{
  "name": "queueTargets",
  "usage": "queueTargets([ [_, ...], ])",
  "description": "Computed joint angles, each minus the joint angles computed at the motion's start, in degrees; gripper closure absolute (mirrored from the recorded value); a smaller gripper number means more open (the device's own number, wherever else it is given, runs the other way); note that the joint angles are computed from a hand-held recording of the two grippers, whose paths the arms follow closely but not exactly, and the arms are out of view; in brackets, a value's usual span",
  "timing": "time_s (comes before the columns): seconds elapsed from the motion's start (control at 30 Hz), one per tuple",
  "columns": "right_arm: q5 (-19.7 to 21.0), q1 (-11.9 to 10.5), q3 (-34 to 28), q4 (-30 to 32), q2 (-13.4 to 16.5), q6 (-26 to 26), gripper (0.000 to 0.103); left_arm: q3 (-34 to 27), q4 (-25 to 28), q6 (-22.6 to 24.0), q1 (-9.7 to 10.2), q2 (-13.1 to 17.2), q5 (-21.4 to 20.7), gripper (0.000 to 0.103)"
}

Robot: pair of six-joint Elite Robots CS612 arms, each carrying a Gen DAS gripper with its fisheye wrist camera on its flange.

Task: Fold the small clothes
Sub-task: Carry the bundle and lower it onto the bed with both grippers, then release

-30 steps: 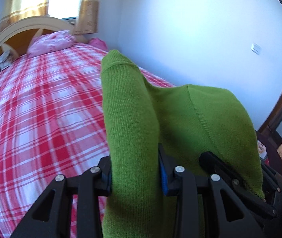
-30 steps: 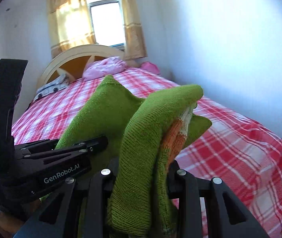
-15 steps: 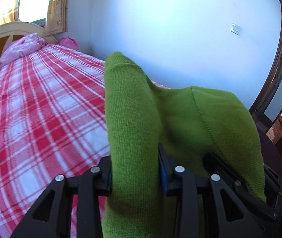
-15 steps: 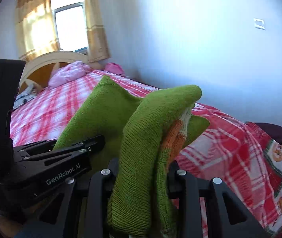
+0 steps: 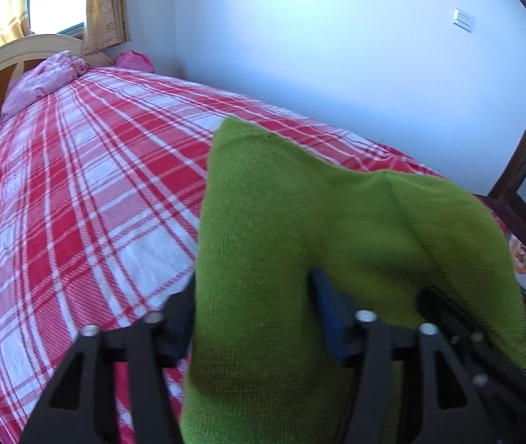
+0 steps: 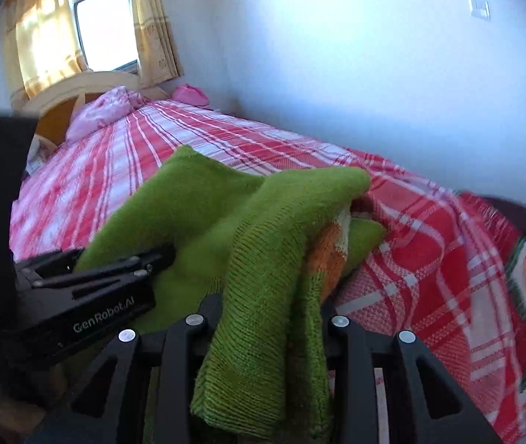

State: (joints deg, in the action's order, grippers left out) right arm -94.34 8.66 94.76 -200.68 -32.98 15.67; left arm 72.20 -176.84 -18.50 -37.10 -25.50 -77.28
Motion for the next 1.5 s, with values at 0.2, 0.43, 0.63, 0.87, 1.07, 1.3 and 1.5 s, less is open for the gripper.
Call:
queueTargets([
  [0.2, 7.55, -2.23, 1.92, -0.37, -0.59, 2.86, 0.067, -0.70, 2.18, -7.96, 3.34, 0.53, -11.61, 0.001],
  [0.43, 12.97, -3.36, 4.81, -2.56, -1.64, 6.20, 0.063, 3.70, -0.32, -7.53, 3.26, -1.54, -11.49, 0.000],
  [0.63, -3.84, 1.74, 9.86, -12.25, -3.88, -3.97, 0.063, 8.26, -1.81, -5.95, 1.42, -4.51, -2.49, 0.001],
  [0.87, -6.25, 5.66, 10.43, -11.92, -3.90, -14.33, 0.087, 12.98, -5.42, -3.20, -0.90, -6.63, 4.83, 0.001],
  [1.07, -1.43, 3.86, 10.92, -4.71, -4.16, -7.67, 0.087, 12.78, -0.96, -2.92, -0.60, -6.34, 4.29, 0.001],
  [1.3, -0.80, 3.94, 14.43, -6.11, -5.69, -5.56, 0.085, 17.02, -2.92, -3.86, -1.19, -8.22, 3.70, 0.001],
  [1.5, -2.01, 5.15, 19.39, -10.46, -8.21, -3.94, 0.047, 23.44, -9.61, -2.03, -2.79, -10.84, 7.47, 0.002],
])
